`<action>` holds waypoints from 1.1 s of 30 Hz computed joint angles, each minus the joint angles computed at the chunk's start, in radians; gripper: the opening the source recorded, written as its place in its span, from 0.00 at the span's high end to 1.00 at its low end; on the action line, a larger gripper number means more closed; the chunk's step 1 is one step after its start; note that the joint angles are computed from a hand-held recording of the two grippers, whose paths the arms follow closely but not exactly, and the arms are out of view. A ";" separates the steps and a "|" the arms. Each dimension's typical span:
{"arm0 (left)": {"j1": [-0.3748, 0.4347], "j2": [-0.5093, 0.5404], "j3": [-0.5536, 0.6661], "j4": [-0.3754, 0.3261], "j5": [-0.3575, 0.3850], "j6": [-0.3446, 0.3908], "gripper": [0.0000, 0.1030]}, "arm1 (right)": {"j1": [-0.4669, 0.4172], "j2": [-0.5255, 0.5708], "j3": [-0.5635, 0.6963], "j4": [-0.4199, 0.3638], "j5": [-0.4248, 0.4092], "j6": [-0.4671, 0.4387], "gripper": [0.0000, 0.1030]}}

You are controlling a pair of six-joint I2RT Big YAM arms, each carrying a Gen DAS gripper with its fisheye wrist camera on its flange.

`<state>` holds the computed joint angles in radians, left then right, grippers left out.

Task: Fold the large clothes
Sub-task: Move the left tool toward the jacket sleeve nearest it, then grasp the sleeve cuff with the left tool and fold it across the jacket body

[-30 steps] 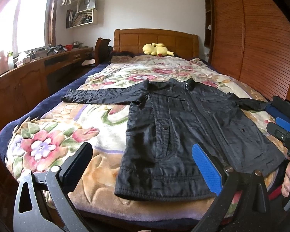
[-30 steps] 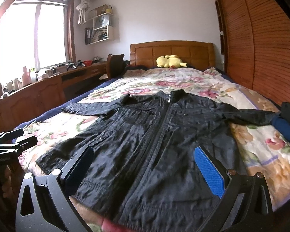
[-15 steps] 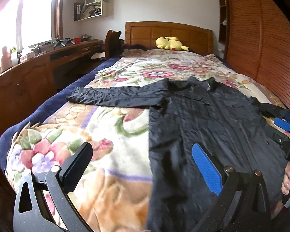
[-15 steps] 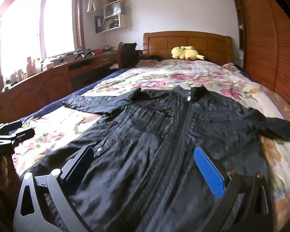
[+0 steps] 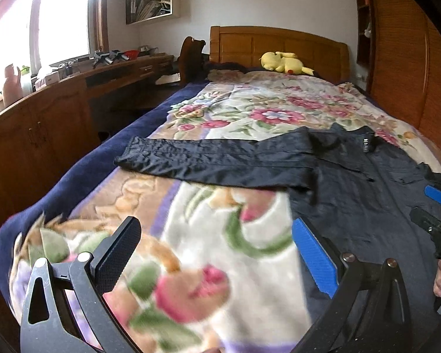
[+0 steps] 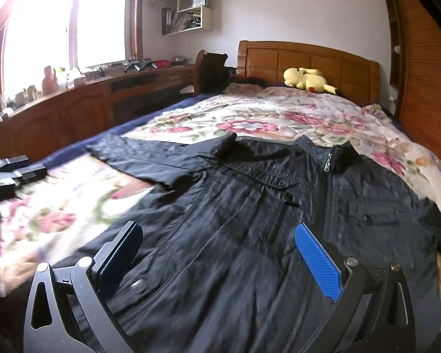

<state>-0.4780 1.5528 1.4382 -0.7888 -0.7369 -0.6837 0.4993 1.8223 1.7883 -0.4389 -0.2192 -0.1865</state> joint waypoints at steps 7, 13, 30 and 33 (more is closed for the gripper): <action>0.107 0.046 0.024 0.049 0.082 0.105 0.00 | -0.009 0.070 0.070 -0.079 -0.046 0.013 0.00; 0.205 0.095 0.042 0.109 0.193 0.119 0.01 | -0.006 0.063 0.067 -0.083 -0.032 -0.003 0.00; 0.399 0.238 0.161 0.042 0.376 -0.027 0.25 | 0.005 0.128 0.147 -0.115 -0.028 0.031 0.00; 0.418 0.258 0.179 0.029 0.405 -0.059 0.25 | 0.006 0.126 0.143 -0.112 -0.027 0.033 0.00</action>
<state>-0.0596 1.8105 1.6172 -0.7603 -0.3317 -0.7423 0.5051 1.9481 1.9315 -0.5509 -0.2465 -0.1540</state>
